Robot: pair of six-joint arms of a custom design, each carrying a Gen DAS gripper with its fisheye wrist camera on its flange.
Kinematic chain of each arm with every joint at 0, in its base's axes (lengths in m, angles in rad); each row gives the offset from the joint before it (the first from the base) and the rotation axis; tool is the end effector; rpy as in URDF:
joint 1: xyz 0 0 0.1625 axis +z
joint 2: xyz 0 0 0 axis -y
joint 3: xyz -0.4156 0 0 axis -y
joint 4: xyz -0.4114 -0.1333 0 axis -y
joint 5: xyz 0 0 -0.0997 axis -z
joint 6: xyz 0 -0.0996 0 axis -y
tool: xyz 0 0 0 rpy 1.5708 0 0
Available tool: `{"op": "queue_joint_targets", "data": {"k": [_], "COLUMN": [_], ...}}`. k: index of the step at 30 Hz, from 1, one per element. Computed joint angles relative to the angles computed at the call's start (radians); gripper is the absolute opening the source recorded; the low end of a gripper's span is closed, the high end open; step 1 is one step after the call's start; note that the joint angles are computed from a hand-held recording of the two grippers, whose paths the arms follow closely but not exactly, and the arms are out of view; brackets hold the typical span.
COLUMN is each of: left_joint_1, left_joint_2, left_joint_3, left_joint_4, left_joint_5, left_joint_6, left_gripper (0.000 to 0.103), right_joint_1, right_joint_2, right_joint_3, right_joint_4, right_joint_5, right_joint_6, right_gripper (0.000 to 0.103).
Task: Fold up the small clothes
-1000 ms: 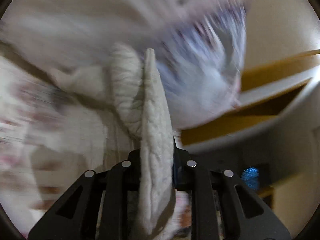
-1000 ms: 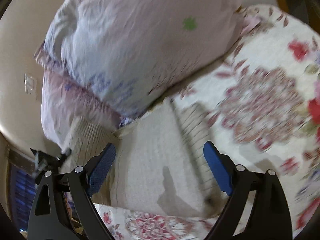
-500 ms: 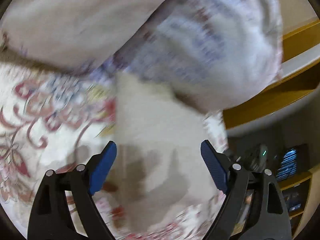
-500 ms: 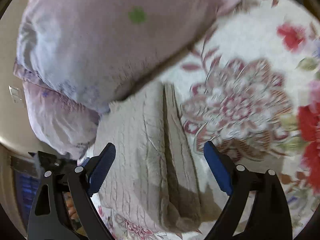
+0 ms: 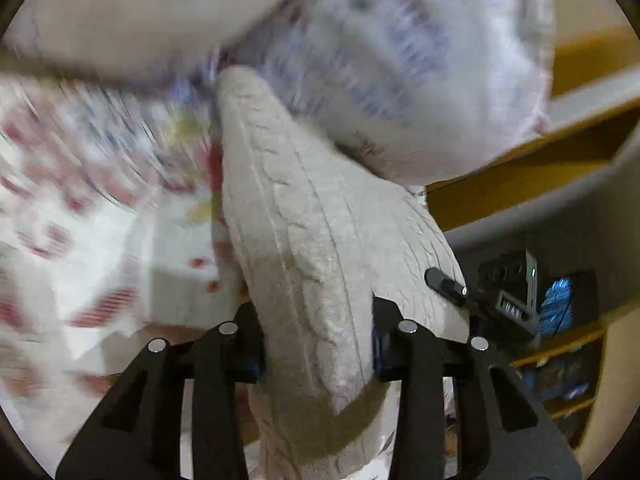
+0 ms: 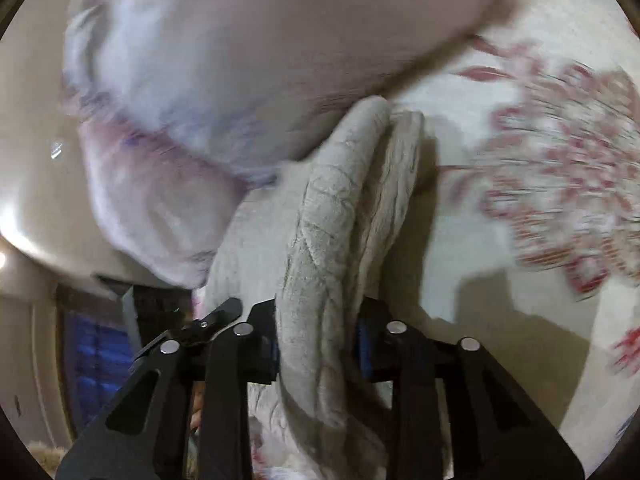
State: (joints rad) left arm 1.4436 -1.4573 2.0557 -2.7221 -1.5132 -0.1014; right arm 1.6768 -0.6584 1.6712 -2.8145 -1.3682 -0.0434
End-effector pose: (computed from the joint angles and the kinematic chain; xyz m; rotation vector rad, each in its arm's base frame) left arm 0.0714 -0.5374 0.3114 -0.0142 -3.0142 0.8595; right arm 0.2229 -0.6460 -0.0044 -0.2518 2.9039 -0.3286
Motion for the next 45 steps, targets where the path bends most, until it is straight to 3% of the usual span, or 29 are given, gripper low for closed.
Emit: {"op": "queue_joint_targets", "data": {"k": [3, 4, 6, 8, 9, 10, 12, 13, 15, 16, 18, 20, 22, 24, 27, 28, 30, 34, 38, 42, 45], "left_joint_1": [0.012, 0.016, 0.006, 0.017, 0.031, 0.05, 0.044, 0.036, 0.012, -0.016, -0.096, -0.208, -0.265, -0.287, -0.293, -0.292, -0.285, -0.295, -0.312, -0.309, -0.308], "left_joint_2": [-0.157, -0.197, -0.211, -0.193, -0.204, -0.222, -0.288, -0.324, -0.402, -0.429, -0.457, -0.427, -0.398, -0.423, -0.428, -0.4, -0.402, -0.35, -0.3, -0.29, -0.289], "left_joint_3": [0.045, 0.055, 0.069, 0.062, 0.068, 0.075, 0.115, 0.133, 0.183, 0.196, 0.259, 0.311, 0.36, 0.405, 0.449, 0.46, 0.487, 0.514, 0.54, 0.552, 0.554], "left_joint_4": [0.05, 0.071, 0.079, 0.117, 0.114, 0.098, 0.056, 0.047, 0.031, 0.048, 0.03, 0.004, -0.008, 0.048, 0.084, 0.054, 0.028, -0.049, -0.131, -0.198, -0.21], "left_joint_5": [0.045, 0.103, 0.266, 0.396, 0.397, 0.359, 0.37, 0.379, 0.403, 0.435, 0.562, 0.715, 0.819, 0.836, 0.828, 0.823, 0.81, 0.849, 0.912, 0.909, 0.907], "left_joint_6": [0.068, 0.085, 0.098, 0.095, 0.08, 0.079, 0.096, 0.12, 0.158, 0.15, 0.113, 0.047, 0.028, -0.003, -0.056, -0.063, -0.058, -0.013, 0.022, 0.063, 0.072], "left_gripper": [0.04, 0.046, 0.062, 0.071, 0.075, 0.075, 0.086, 0.089, 0.093, 0.098, 0.101, 0.101, 0.101, 0.101, 0.101, 0.101, 0.101, 0.101, 0.101, 0.101, 0.101], "right_joint_1": [0.058, 0.08, 0.122, 0.163, 0.176, 0.194, 0.215, 0.223, 0.242, 0.262, 0.284, 0.297, 0.308, 0.328, 0.351, 0.353, 0.361, 0.344, 0.365, 0.394, 0.393], "right_joint_2": [0.05, 0.081, 0.14, 0.186, 0.181, 0.162, 0.119, 0.094, 0.084, 0.097, 0.14, 0.215, 0.215, 0.183, 0.17, 0.183, 0.209, 0.216, 0.249, 0.287, 0.292], "right_joint_3": [-0.029, -0.053, -0.112, -0.155, -0.136, -0.095, -0.004, 0.042, 0.074, 0.07, 0.042, -0.012, 0.01, 0.076, 0.184, 0.204, 0.208, 0.232, 0.218, 0.192, 0.187], "right_joint_4": [0.013, 0.017, 0.055, 0.081, 0.031, -0.061, -0.24, -0.295, -0.296, -0.267, -0.218, -0.189, -0.261, -0.358, -0.555, -0.589, -0.582, -0.533, -0.568, -0.569, -0.575], "right_joint_5": [0.014, -0.017, -0.163, -0.331, -0.366, -0.396, -0.359, -0.301, -0.25, -0.276, -0.37, -0.526, -0.559, -0.562, -0.623, -0.644, -0.698, -0.713, -0.771, -0.842, -0.845], "right_joint_6": [-0.046, -0.053, -0.041, -0.004, 0.005, -0.005, -0.054, -0.08, -0.133, -0.17, -0.192, -0.131, -0.114, -0.111, -0.155, -0.17, -0.169, -0.12, -0.171, -0.189, -0.184], "right_gripper": [0.025, 0.024, 0.025, 0.037, 0.052, 0.054, 0.056, 0.07, 0.082, 0.082, 0.083, 0.085, 0.085, 0.085, 0.102, 0.102, 0.102, 0.102, 0.102, 0.102, 0.102]}}
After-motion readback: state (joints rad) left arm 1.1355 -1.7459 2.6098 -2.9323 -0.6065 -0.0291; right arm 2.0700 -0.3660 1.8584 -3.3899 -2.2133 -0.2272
